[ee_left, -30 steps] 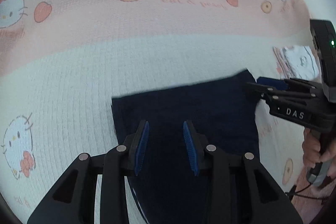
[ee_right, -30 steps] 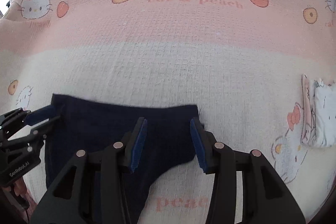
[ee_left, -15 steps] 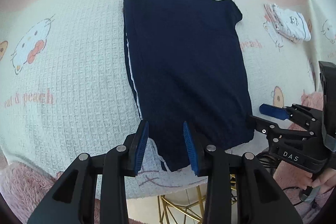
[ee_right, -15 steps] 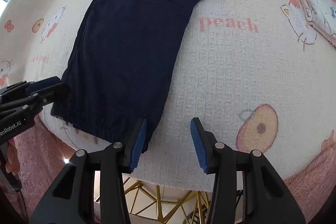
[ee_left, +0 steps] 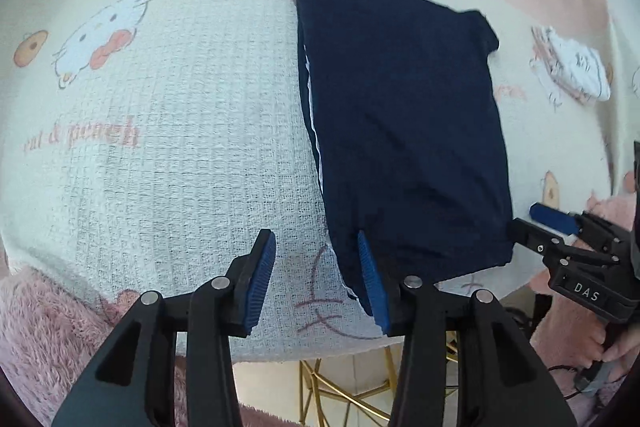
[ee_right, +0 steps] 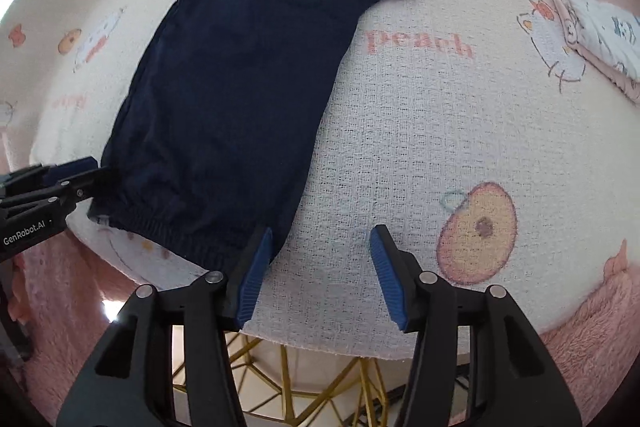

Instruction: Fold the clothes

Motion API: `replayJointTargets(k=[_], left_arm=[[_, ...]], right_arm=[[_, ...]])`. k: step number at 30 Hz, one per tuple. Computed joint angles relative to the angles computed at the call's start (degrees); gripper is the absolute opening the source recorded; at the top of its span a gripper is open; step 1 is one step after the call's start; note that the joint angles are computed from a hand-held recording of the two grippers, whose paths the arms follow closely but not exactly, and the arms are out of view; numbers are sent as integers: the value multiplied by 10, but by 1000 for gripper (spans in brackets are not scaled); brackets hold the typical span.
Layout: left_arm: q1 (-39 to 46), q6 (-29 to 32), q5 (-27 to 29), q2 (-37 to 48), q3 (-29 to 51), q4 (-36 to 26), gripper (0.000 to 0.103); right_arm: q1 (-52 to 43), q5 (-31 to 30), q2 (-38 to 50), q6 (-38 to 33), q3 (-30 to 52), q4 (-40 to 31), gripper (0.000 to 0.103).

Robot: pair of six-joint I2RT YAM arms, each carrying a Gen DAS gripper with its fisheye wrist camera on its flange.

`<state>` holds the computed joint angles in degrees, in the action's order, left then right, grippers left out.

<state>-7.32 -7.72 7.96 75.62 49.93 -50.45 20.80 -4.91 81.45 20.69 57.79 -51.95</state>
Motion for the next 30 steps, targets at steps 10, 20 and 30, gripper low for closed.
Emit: replayJointTargets(k=[10,20,30], left_arm=[[77,-18,130,-24,-41,-6,44],[17,-104,165,14,-56,73,44],[47,-164,246,46,-100,169,44]], right_arm=[[-12,-85,-22,13,-27,22,56],[38,-51,-25,26,-44,38,56],[58,-58,-51,41,-65,52,43]])
